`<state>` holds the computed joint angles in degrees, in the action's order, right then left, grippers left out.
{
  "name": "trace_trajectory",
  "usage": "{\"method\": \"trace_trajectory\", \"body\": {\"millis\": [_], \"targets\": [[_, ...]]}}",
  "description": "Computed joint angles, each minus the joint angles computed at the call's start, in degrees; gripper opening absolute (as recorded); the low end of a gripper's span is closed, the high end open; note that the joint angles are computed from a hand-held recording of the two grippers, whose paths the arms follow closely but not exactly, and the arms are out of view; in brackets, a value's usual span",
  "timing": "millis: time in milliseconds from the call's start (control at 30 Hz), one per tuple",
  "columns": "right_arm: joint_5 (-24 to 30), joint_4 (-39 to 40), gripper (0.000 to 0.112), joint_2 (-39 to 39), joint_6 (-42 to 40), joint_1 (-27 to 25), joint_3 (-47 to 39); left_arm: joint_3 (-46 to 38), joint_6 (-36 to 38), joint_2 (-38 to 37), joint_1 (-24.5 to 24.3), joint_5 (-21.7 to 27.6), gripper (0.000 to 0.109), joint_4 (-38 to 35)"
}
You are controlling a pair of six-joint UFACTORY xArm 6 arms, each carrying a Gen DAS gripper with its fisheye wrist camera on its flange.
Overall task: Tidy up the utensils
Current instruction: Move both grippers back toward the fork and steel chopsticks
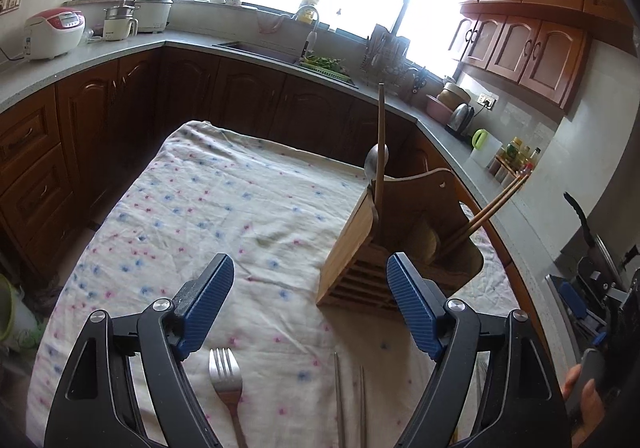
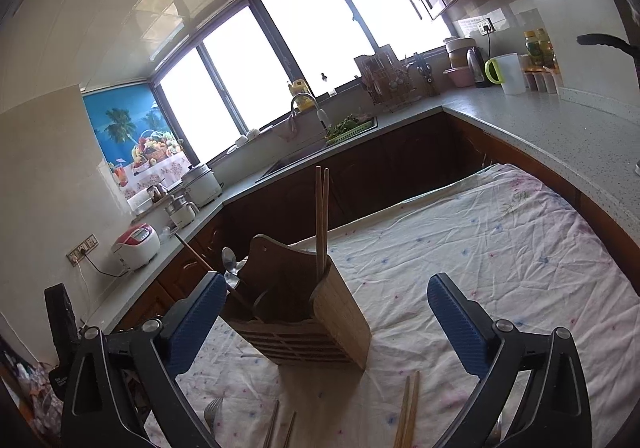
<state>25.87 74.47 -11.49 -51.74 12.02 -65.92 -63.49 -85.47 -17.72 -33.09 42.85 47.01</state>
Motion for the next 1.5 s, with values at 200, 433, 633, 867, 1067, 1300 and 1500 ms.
{"method": "trace_trajectory", "body": {"millis": [200, 433, 633, 867, 1067, 1300, 1500], "targets": [[1.65, -1.59, 0.102, -6.05, -0.25, -2.16, 7.05, 3.38, -0.96, -3.48, -3.73, 3.76, 0.081, 0.02], [2.99, -3.90, 0.102, -11.82, 0.86, -3.97, 13.84, 5.97, -1.48, -5.71, -7.24, 6.48, 0.081, -1.80], [4.48, -5.51, 0.102, -15.47, 2.31, -4.36, 18.67, 9.15, -3.24, -7.19, -9.80, 7.22, 0.081, -3.60], [3.52, -8.65, 0.102, -17.58, 3.83, -2.31, 22.99, 11.31, -4.07, -7.00, -11.14, 6.63, 0.081, -6.04], [3.01, -10.92, 0.102, -16.89, 5.11, -0.84, 23.59, 10.60, -2.15, -5.01, -11.30, 6.09, 0.081, -8.04], [-0.23, -13.15, 0.095, -15.76, 5.68, 0.72, 23.40, 8.93, -0.10, -2.97, -10.77, 6.14, 0.081, -8.74], [-0.63, -17.59, 0.072, -13.04, 9.03, 0.80, 21.95, 8.03, 2.07, -1.23, -9.43, 5.01, 0.081, -10.85]]}}
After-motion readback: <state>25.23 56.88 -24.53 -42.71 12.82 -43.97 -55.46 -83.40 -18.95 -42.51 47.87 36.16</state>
